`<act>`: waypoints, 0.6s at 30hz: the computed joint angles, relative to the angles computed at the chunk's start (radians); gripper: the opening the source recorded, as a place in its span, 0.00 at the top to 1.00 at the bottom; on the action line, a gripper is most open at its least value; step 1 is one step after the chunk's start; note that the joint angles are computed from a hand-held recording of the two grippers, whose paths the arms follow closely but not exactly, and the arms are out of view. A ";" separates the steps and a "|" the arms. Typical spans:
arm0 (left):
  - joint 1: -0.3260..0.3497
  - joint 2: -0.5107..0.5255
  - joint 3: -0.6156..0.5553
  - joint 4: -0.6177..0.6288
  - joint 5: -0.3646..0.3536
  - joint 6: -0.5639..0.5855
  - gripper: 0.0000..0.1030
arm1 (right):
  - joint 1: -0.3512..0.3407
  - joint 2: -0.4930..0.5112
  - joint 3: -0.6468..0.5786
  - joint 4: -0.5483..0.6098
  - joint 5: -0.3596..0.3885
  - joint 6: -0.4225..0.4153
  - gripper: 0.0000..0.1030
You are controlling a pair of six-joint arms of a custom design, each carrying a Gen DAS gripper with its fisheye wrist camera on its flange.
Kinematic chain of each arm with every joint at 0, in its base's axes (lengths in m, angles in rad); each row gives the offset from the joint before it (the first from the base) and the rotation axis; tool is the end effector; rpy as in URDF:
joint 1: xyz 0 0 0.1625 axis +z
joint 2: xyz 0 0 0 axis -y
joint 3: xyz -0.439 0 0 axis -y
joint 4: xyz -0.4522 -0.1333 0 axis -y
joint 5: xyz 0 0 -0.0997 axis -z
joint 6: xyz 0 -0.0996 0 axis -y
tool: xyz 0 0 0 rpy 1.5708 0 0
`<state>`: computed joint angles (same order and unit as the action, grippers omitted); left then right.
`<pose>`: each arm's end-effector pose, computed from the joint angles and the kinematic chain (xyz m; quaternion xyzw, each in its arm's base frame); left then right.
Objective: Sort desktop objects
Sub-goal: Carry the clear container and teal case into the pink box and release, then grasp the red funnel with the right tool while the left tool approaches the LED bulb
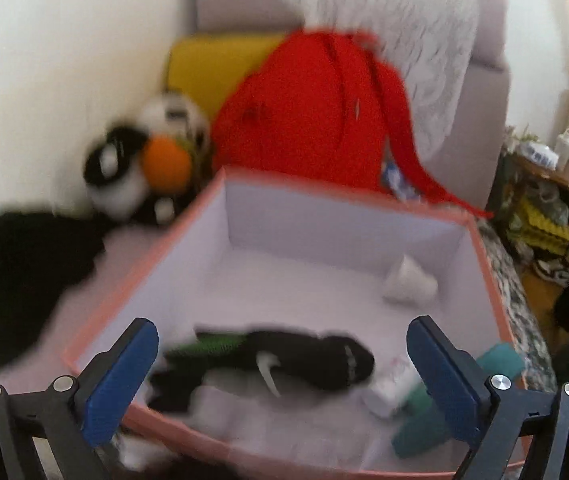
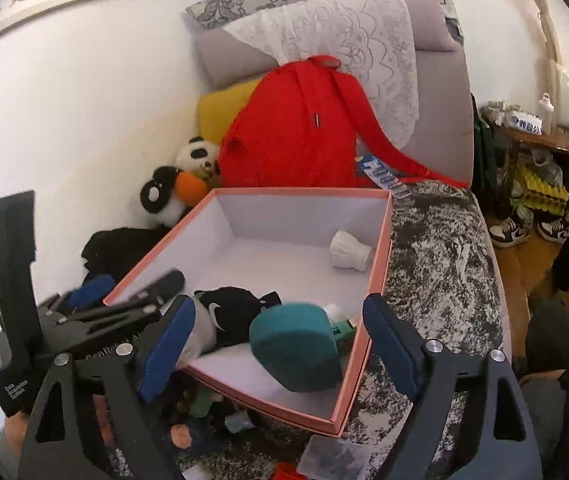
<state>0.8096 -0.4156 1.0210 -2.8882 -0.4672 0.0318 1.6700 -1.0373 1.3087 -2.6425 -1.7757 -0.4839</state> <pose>-0.4449 -0.7892 0.1136 0.1397 0.8068 -0.4525 0.3532 0.1915 -0.7832 0.4229 0.2252 -0.8890 0.3624 0.1665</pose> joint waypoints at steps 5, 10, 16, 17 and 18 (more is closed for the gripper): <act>-0.024 -0.020 0.027 -0.080 -0.033 0.092 0.01 | -0.029 -0.076 0.089 -0.047 0.080 0.065 0.13; -0.051 -0.101 0.193 -0.103 -0.015 0.021 0.01 | -0.077 -0.218 0.261 -0.109 0.157 0.127 0.12; -0.090 -0.239 0.494 0.045 0.021 -0.281 0.01 | -0.144 -0.338 0.453 -0.120 0.175 0.117 0.25; -0.092 -0.261 0.533 0.094 0.005 -0.351 0.01 | -0.152 -0.348 0.482 -0.117 0.168 0.108 0.26; -0.094 -0.281 0.569 0.138 -0.012 -0.416 0.01 | -0.161 -0.356 0.505 -0.111 0.170 0.103 0.27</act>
<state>0.7154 -0.6966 1.5897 -2.7502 -0.4796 -0.3842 1.5088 -1.3928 1.8141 -2.7539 -1.6061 -0.3807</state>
